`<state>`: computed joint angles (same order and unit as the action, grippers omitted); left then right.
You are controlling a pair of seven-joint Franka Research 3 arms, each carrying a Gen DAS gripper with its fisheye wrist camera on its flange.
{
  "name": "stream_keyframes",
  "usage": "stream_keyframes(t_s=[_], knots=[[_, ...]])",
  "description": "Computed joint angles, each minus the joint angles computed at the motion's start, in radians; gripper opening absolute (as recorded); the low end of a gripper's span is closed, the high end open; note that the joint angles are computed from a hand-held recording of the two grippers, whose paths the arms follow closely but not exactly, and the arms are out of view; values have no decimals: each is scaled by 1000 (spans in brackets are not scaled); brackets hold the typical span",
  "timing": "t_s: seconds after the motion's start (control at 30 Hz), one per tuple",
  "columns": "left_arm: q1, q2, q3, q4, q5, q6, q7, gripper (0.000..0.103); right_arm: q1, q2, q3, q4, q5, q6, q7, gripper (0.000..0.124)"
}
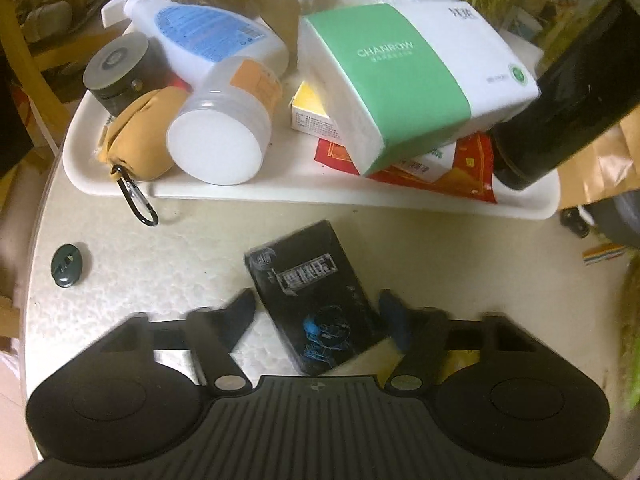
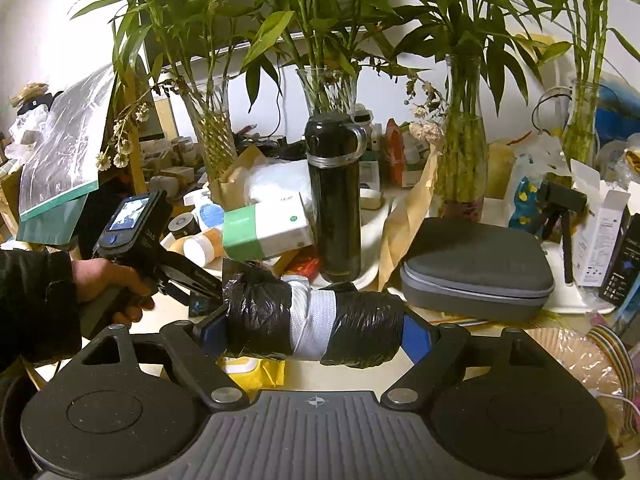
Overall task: Organize soft objects
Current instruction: 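Close the left tool on the black card pack and lift it, then carry the black card pack and taped bundle with both tools over the box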
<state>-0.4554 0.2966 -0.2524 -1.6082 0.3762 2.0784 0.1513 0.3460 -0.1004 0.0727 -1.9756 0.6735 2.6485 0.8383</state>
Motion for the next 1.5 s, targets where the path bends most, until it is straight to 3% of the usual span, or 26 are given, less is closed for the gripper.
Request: stream_keyframes(t_s=[0.17, 0.33, 0.5, 0.87, 1.5], knots=[[-17, -22, 0, 3, 42, -57, 9, 57, -10, 3, 5, 0, -73, -23, 64, 85], [-23, -100, -11, -43, 99, -48, -6, 57, -22, 11, 22, 0, -240, -35, 193, 85], [-49, -125, -33, -8, 179, -103, 9, 57, -27, 13, 32, -7, -400, -48, 301, 85], [-98, -235, -86, -25, 299, -128, 1, 57, -13, -36, 19, -31, -344, -52, 240, 85], [-213, -254, -174, 88, 390, -235, 37, 57, 25, -264, -14, -121, -205, -213, 30, 85]])
